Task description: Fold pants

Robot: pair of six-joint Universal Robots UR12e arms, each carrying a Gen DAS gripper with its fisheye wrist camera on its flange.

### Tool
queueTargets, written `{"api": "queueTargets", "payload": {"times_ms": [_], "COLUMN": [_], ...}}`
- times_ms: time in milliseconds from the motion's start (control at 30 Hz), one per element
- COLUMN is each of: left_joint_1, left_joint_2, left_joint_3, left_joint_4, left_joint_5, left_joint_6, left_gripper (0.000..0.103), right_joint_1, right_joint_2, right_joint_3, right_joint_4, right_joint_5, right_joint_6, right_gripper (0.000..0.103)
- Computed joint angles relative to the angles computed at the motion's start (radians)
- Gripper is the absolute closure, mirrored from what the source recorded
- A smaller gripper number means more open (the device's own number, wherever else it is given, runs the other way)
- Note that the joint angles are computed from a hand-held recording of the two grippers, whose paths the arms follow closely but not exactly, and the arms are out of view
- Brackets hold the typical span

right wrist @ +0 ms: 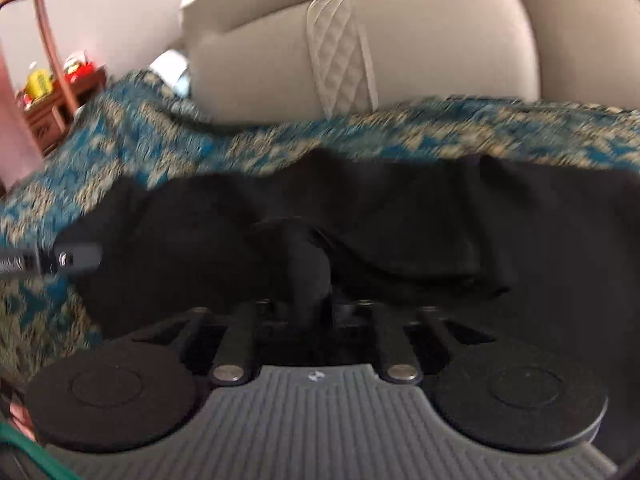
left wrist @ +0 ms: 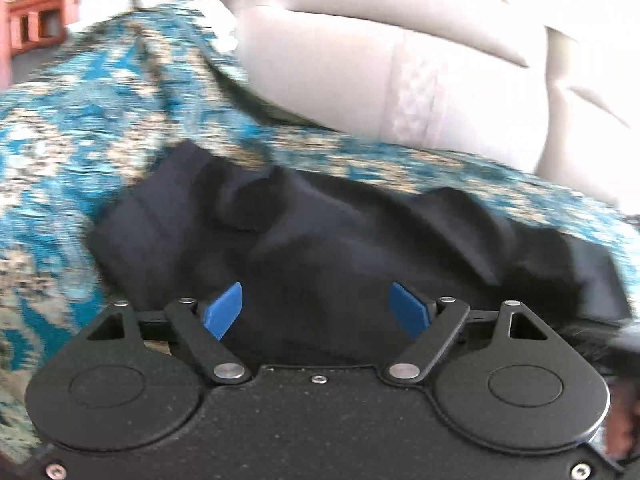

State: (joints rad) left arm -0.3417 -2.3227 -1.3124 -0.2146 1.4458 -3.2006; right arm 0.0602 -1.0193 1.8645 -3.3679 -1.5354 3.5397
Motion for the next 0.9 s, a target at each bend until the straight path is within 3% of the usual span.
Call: {"api": "queueTargets", "payload": {"times_ms": [67,200,300,367,467,533,600,633,700,767,867,900], "left_joint_1": [0.002,-0.007,-0.024,-0.042,-0.071,-0.091,-0.112,-0.121,-0.139,-0.158,-0.187,-0.185], "left_joint_2": [0.002,-0.005,-0.011,-0.013,-0.015,-0.017,-0.025,-0.031,-0.045,-0.062,-0.083,-0.083], "left_joint_3": [-0.003,0.010,0.019,0.016,0.013,0.015,0.015,0.018,0.025,0.030,0.032,0.012], "left_joint_4": [0.007,0.012,0.022,0.047,0.045,0.022,0.017,0.012,0.009,0.024,0.027,0.073], "left_joint_5": [-0.077,-0.172,-0.213,-0.209,-0.214,-0.226,-0.231,-0.235,-0.223,-0.169,-0.032,-0.028], "left_joint_6": [0.004,0.004,0.055,0.117,0.236,0.287,0.295,0.289,0.272,0.268,0.266,0.260], "left_gripper": [0.022,0.022,0.029,0.048,0.073,0.079,0.080,0.080,0.080,0.079,0.079,0.078], "right_joint_1": [0.000,-0.008,-0.016,-0.021,-0.021,-0.009,0.003,0.006,0.011,0.013,0.018,0.019], "right_joint_2": [-0.006,-0.045,-0.079,-0.100,-0.124,-0.138,-0.141,-0.140,-0.137,-0.131,-0.117,-0.111], "right_joint_3": [0.032,0.094,0.147,0.180,0.228,0.242,0.244,0.244,0.243,0.245,0.250,0.254], "right_joint_4": [-0.061,-0.097,-0.131,-0.148,-0.187,-0.166,-0.139,-0.123,-0.093,-0.083,-0.087,-0.102], "right_joint_5": [0.046,0.074,0.068,0.047,-0.056,-0.195,-0.318,-0.365,-0.420,-0.439,-0.451,-0.458], "right_joint_6": [-0.004,-0.037,-0.068,-0.080,-0.054,-0.032,-0.031,-0.032,-0.037,-0.042,-0.043,-0.046], "right_gripper": [0.026,0.017,0.013,0.013,0.013,0.023,0.043,0.046,0.054,0.055,0.053,0.052]}}
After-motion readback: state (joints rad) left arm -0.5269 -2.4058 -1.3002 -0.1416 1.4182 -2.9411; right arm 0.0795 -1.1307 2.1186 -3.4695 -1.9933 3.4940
